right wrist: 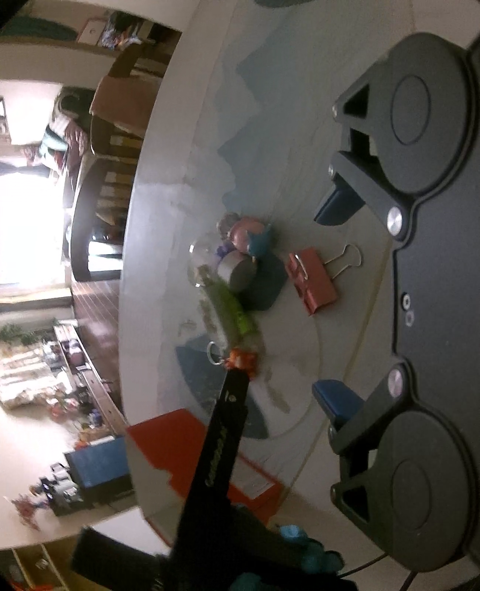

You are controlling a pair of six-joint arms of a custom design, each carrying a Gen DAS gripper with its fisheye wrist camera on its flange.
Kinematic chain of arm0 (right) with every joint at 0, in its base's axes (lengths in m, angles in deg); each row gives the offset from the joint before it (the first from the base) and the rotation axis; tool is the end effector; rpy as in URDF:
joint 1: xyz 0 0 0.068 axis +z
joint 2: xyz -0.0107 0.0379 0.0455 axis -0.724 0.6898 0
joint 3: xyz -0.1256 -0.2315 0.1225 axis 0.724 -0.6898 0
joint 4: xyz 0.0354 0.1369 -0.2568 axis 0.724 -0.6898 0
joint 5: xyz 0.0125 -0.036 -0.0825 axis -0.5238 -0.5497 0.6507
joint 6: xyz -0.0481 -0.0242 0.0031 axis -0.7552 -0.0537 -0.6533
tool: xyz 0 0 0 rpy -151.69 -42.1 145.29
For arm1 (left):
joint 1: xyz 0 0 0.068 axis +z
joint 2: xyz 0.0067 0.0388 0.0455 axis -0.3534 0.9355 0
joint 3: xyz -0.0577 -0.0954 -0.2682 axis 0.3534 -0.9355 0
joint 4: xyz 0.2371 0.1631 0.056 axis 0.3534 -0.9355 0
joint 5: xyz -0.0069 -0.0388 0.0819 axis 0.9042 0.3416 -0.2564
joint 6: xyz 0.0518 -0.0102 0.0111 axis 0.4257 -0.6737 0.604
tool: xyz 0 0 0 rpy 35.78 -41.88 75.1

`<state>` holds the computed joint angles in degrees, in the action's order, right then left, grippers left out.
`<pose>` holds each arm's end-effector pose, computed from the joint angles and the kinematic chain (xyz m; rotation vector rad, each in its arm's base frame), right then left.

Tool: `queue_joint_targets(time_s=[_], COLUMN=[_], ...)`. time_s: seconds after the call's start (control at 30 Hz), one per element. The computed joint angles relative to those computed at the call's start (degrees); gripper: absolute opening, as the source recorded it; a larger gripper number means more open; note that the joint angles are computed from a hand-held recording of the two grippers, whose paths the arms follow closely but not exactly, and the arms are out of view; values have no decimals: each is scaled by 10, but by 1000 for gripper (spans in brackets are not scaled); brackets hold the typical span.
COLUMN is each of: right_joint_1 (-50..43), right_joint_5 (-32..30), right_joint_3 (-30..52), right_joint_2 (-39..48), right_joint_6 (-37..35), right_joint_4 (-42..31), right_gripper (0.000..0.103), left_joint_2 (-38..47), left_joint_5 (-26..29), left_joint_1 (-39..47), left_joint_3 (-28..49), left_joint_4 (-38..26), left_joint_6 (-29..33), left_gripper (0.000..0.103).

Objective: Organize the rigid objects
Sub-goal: 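Withdraw both open tools from the box back to the table items, then grasp the pink binder clip with the right tool while the left tool grasps the orange horse keychain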

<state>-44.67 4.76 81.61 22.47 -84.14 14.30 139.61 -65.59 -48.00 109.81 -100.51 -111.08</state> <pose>0.1726 0.0208 0.2091 -0.7461 2.3544 0.4029 0.2220 -0.1048 0.1952 -0.2741 2.4810 -0.1408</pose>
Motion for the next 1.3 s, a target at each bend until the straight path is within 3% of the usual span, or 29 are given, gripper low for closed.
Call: queue_joint_targets(time_s=[0.3, 0.5, 0.8, 0.83, 0.9, 1.07, 1.17, 1.3], right_joint_1=[23, 29, 39, 39, 38, 38, 39, 51], right_joint_5=[23, 18, 8, 7, 3, -2, -3, 10], right_joint_3=[-24, -32, -27, -28, -29, -27, -26, -30], right_joint_2=[94, 130, 181, 182, 182, 184, 177, 159], right_joint_6=[-70, -106, -114, -115, -116, -109, -103, -87], right_joint_4=[112, 156, 193, 196, 198, 196, 186, 176], right_gripper=[85, 85, 74, 74, 72, 67, 55, 52], left_joint_2=[86, 112, 126, 125, 124, 120, 126, 125], left_joint_5=[5, 9, 4, 0, -11, -2, -11, -11], left_joint_1=[20, 33, 39, 36, 30, 31, 25, 27], left_joint_3=[-8, -8, -10, -11, -9, -7, 1, 2], left_joint_4=[84, 106, 129, 129, 125, 124, 114, 112], left_joint_6=[10, 11, 22, 24, 32, 46, 58, 56], left_gripper=[90, 90, 88, 85, 66, 47, 35, 34])
